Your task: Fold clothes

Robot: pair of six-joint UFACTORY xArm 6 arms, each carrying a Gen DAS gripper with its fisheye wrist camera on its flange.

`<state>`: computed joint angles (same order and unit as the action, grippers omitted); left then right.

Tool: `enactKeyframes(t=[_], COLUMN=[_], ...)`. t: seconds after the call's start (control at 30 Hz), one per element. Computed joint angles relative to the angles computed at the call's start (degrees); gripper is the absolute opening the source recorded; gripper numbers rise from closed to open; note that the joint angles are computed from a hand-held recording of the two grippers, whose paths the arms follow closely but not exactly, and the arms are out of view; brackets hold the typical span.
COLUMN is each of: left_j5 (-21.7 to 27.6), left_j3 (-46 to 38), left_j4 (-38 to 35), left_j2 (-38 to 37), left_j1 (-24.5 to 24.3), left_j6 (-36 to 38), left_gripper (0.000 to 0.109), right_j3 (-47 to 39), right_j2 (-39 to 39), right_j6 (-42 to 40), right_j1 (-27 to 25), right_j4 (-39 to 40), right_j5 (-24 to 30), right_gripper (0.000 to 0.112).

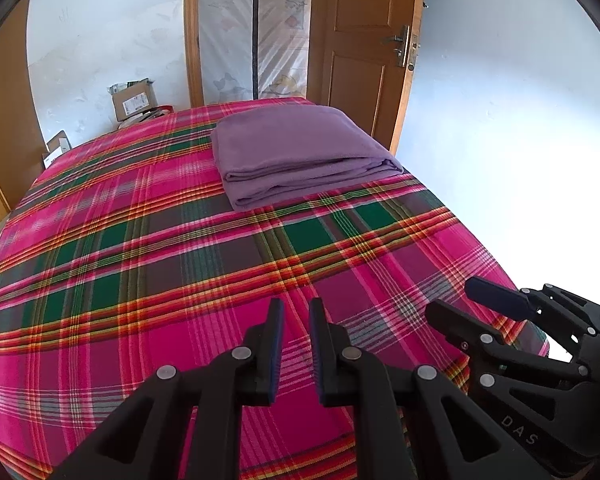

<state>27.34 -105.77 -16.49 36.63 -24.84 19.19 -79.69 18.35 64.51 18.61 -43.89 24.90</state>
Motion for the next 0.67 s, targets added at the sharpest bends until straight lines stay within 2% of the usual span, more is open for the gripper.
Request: enactKeyframes(t=[0.37,0.67], left_j5=[0.33,-1.83], left_j3=[-0.23,1.01], left_j4=[-1.29,-3.22], left_j2=[0.18,-0.39], left_j1=[0.07,0.04], left_j6=[0.71,1.83], left_gripper=[0.012,0.012], right_j3=[-0.99,-1.35], right_j2=[0.78,1.16], right_j6=[-1.01,-1.52], right_j1=[0.41,0.17], right_j4=[0.89,1.38], right_j5=[0.57,0.57], right_gripper=[0.044,0.044])
